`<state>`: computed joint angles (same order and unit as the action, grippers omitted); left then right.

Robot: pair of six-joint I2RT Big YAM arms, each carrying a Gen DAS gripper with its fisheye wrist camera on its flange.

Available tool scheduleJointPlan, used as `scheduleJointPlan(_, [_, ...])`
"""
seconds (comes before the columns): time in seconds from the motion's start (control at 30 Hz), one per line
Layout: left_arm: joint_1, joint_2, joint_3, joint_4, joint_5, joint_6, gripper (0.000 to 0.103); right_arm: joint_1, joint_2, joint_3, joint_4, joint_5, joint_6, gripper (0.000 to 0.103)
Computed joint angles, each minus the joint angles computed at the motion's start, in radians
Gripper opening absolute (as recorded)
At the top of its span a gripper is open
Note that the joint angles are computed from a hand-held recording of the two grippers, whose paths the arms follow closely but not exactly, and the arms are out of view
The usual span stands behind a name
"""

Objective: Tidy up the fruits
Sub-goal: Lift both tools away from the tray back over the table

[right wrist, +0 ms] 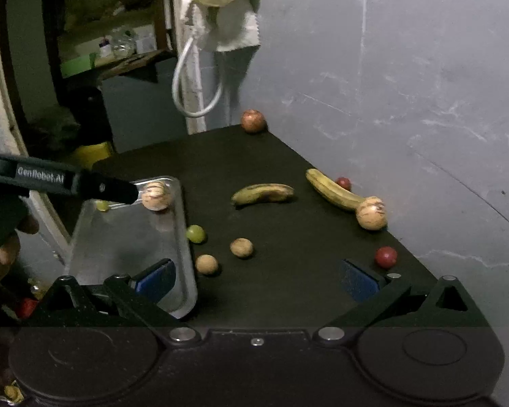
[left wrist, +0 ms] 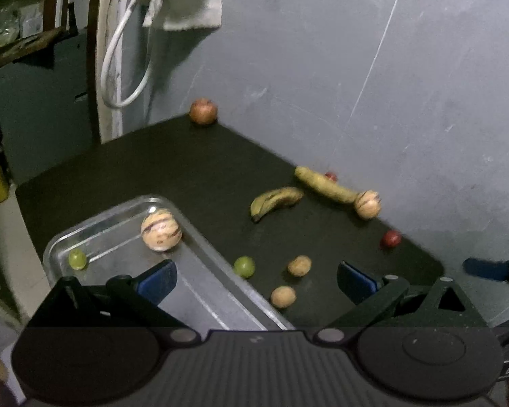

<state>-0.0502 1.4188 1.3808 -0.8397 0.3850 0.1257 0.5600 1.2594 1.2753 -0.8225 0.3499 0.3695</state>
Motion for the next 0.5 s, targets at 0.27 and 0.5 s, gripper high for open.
scheduleJointPlan(0.27, [-0.035,0.032,0.001,0.028,-0.004,0.035,0.102,-0.055,-0.016,-0.034,-0.008,-0.020,0.058,0.102])
scheduleJointPlan(0.5, [-0.064,0.077,0.009,0.027,-0.008,0.090,0.102,-0.090,-0.008,-0.040,-0.032,-0.013,0.091,0.102])
